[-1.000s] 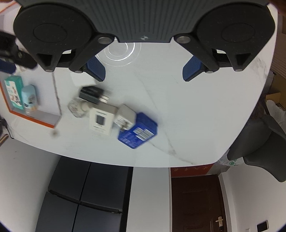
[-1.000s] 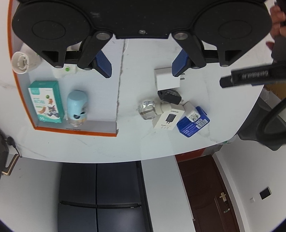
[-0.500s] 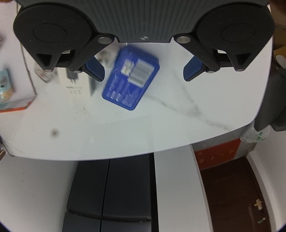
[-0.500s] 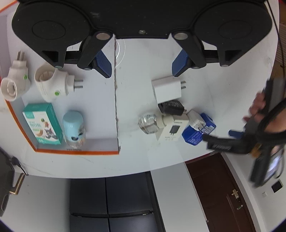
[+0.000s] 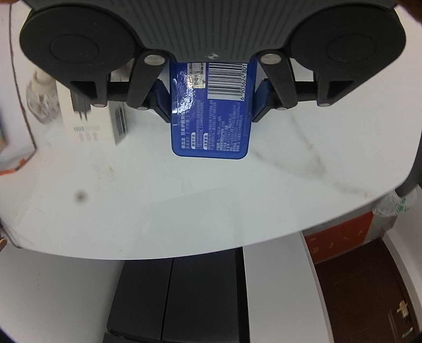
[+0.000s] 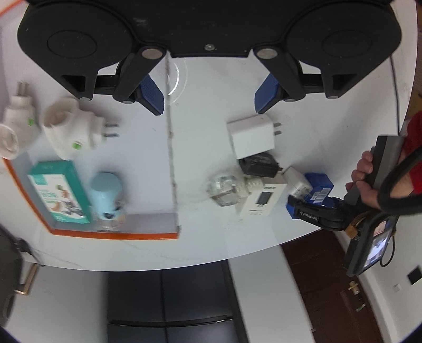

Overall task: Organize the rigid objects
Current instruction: 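Grasp the blue card box with left gripper while right gripper grasps the white charger, then carry the blue card box and white charger toward the orange-rimmed box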

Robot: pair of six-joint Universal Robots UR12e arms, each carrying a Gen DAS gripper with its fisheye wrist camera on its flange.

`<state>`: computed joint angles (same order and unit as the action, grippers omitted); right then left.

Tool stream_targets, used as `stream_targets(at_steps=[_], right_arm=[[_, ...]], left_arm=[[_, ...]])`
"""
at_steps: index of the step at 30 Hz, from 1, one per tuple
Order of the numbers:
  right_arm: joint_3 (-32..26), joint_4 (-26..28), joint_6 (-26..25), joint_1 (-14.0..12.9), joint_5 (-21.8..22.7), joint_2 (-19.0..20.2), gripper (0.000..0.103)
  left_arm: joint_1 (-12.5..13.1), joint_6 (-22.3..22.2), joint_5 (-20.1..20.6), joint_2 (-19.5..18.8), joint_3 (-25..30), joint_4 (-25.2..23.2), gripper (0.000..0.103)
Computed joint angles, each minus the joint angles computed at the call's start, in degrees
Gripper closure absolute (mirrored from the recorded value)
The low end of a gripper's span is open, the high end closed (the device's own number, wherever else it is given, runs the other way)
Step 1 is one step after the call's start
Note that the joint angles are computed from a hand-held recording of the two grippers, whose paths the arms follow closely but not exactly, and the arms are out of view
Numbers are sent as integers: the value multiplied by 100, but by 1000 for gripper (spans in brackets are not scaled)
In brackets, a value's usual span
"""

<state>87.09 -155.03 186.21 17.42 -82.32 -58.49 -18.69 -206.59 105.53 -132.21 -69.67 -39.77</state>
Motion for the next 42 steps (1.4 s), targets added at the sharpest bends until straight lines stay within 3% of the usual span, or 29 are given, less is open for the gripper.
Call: stream_targets(at_steps=[3,11,16,18,19,28,42], right_arm=[[-164,27,-262,18,314,162,12],[-636,110,-753,145,474,602,11],[-783,5,-1067,265,150,771,13],[-804,-74,-1144,302,10,797,24],[-798,-97,-1197,315,-29,793,24],[-327,-194,-987,251,134,383,24],[267,-269,-898,-18,362,-340,24]], left_arm=[[-63,-368,197,276,-480,216,40],[-410,-1583,808,1005,-1591,441,40],[-617,-2209,892,1127,-1790,435,40],[-694,-2333,890,1145,-1833,477,40],[-728,-2434,897,1148,-1839,464,40],[-813,-2573,931,1171,-1747,435,40],[-1258,-2767,1539,1060,-1249,-7,40]])
